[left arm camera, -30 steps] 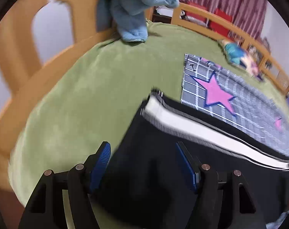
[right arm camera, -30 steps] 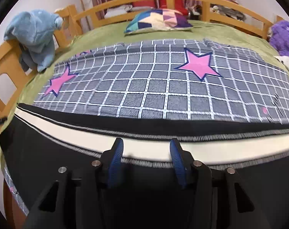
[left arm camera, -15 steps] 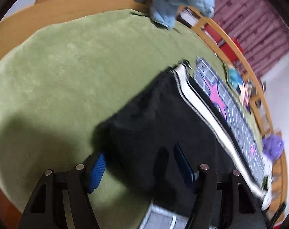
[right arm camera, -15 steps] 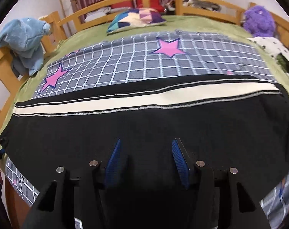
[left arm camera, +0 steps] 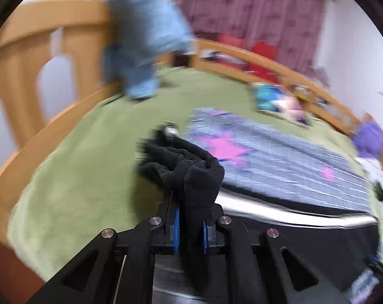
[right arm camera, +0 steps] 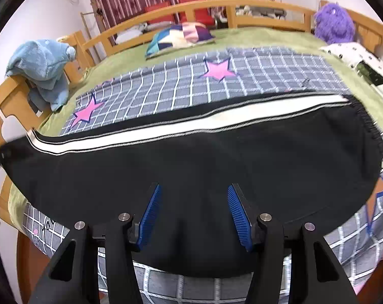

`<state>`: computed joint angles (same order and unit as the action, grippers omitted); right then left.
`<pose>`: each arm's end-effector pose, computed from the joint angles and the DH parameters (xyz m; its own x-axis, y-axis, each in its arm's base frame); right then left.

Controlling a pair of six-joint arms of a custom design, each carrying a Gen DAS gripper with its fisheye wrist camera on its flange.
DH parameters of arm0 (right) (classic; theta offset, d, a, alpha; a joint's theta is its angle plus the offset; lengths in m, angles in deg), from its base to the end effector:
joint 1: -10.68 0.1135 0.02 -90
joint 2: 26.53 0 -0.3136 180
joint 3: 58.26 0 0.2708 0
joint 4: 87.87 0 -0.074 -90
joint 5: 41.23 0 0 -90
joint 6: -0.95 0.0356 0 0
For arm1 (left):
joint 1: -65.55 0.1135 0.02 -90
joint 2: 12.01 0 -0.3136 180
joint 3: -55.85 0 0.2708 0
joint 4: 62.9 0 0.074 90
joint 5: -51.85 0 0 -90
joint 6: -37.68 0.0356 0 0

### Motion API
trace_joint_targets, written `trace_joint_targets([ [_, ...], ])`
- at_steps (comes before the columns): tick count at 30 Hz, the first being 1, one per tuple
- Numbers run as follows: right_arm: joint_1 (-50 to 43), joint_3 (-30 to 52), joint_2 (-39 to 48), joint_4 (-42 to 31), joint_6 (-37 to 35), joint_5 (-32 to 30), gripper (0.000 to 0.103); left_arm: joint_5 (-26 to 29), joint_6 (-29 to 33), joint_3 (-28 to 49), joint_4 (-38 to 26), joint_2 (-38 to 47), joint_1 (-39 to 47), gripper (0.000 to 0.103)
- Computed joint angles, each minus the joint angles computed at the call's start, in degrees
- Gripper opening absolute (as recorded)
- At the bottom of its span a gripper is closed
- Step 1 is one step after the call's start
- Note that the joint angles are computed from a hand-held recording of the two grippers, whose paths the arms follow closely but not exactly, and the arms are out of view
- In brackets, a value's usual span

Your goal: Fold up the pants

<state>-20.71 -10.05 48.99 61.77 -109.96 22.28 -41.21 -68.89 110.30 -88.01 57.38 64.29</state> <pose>0.2121 -0.1108 0.2034 -0.7675 0.0941 -0.6341 -0.0122 0.9868 0.1612 0.2551 -0.0037 0.2667 -0.6112 -0.2714 -0.7435 -0.2016 0.9618 -0.1854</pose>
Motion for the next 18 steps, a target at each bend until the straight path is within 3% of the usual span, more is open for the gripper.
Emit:
trace_joint_targets([
  [5,-7.4,-1.0,-3.2,-1.9,-7.8,-4.0,0.055,-9.2,-4.5,7.8,-3.8,4.9,-25.5,0.011],
  [9,-13.3,0.0,-1.5,-4.4,-13.2,-7.0,0.055,-8.0,-11.2,10.5,0.7,15.8,-39.0,0.011],
  [14,-18.1,-0.2,1.8,-5.4,-18.0,-9.2,0.055,-5.2,-18.1,11.9,7.8,28.7,-47.3,0.012],
  [18,-18.5,-1.2,3.4,-5.9,-19.6,-9.3,0.055,-3.6,-21.0,12.9,3.7,33.1,-49.2,0.022],
])
